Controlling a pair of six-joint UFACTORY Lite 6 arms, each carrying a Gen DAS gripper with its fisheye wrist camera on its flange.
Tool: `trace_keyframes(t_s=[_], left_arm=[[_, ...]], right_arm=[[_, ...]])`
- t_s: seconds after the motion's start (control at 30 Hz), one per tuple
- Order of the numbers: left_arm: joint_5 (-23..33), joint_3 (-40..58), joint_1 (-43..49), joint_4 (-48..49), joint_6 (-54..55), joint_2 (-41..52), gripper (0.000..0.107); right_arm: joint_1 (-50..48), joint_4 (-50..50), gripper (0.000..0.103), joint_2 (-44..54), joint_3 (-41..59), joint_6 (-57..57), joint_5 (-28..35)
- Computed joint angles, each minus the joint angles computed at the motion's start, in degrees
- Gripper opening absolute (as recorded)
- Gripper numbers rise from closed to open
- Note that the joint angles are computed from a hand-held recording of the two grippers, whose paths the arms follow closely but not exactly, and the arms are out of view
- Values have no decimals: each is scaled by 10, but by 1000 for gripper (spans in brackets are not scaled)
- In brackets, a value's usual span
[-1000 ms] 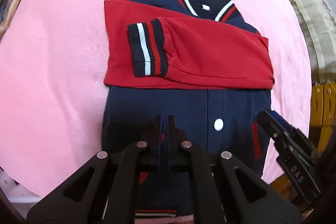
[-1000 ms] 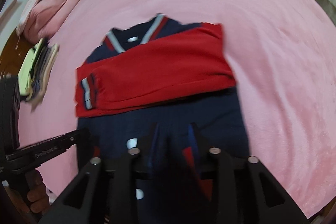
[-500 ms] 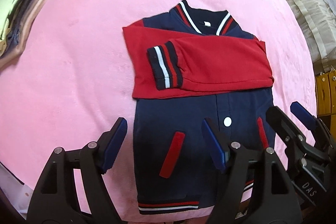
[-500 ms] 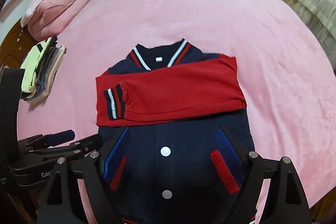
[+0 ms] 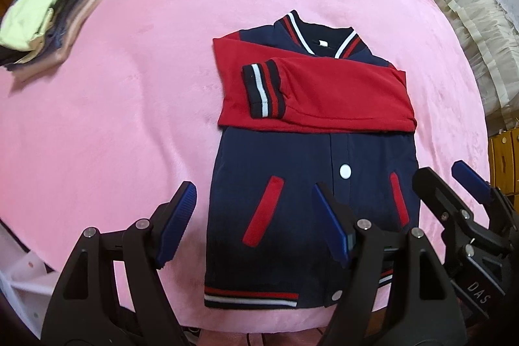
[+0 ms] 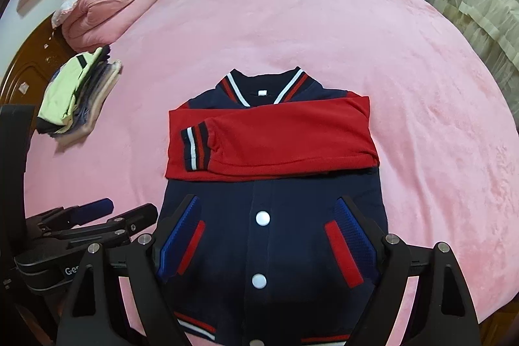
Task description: Fold large clothes
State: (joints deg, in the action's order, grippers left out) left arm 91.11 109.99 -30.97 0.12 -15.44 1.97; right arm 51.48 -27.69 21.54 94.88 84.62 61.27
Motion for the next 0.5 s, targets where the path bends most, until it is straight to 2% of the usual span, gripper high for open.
trace_keyframes(t_s=[0.27,0.5], left_arm=[[60,-21,-132,82,-133,-91,71],[155,-13,-291,154,-262,-140,71]], right_arm=[[94,-11,86,-134,-131,74,25],[222,-21,86,-236,-206,175,104]])
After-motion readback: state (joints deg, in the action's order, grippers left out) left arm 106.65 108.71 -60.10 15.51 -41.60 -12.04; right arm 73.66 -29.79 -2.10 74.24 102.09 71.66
